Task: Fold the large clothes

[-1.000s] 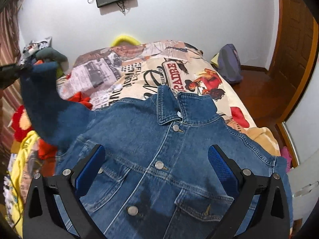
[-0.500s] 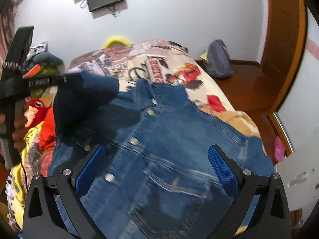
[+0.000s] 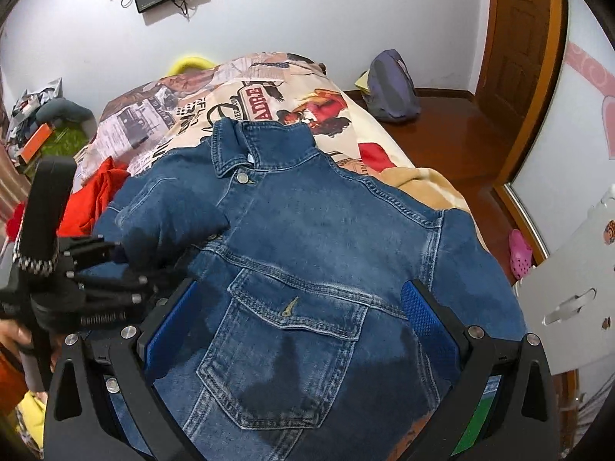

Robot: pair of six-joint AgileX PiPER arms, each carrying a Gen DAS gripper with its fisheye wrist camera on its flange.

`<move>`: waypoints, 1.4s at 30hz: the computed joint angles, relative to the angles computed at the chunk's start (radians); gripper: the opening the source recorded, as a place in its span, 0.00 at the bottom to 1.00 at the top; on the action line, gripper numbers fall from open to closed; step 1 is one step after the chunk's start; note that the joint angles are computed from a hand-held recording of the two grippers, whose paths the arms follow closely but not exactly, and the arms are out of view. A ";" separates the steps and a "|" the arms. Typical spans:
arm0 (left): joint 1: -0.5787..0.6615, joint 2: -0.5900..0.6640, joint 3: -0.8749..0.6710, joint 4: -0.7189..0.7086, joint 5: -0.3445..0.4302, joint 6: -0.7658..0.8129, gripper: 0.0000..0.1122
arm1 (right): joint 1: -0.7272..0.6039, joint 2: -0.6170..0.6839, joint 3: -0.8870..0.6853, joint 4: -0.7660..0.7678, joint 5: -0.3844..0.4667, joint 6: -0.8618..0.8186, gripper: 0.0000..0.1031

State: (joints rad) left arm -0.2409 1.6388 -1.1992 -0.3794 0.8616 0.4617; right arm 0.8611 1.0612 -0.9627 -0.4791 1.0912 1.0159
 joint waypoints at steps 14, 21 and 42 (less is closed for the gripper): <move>0.375 -0.155 -0.040 -0.088 0.142 0.191 0.66 | 0.157 0.228 -0.237 -0.102 0.016 0.001 0.99; 0.578 -0.096 0.002 -0.030 0.051 0.277 0.68 | 0.191 0.432 -0.355 -0.100 -0.058 -0.055 0.98; 0.678 0.182 0.017 -0.032 -0.105 0.309 0.71 | 0.139 0.901 -0.739 -0.020 0.016 -0.453 0.30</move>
State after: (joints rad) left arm 0.4366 1.8210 -1.1820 -0.4118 0.7571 0.7702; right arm 1.0000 1.9626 -1.7022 -0.4988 1.1076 0.5631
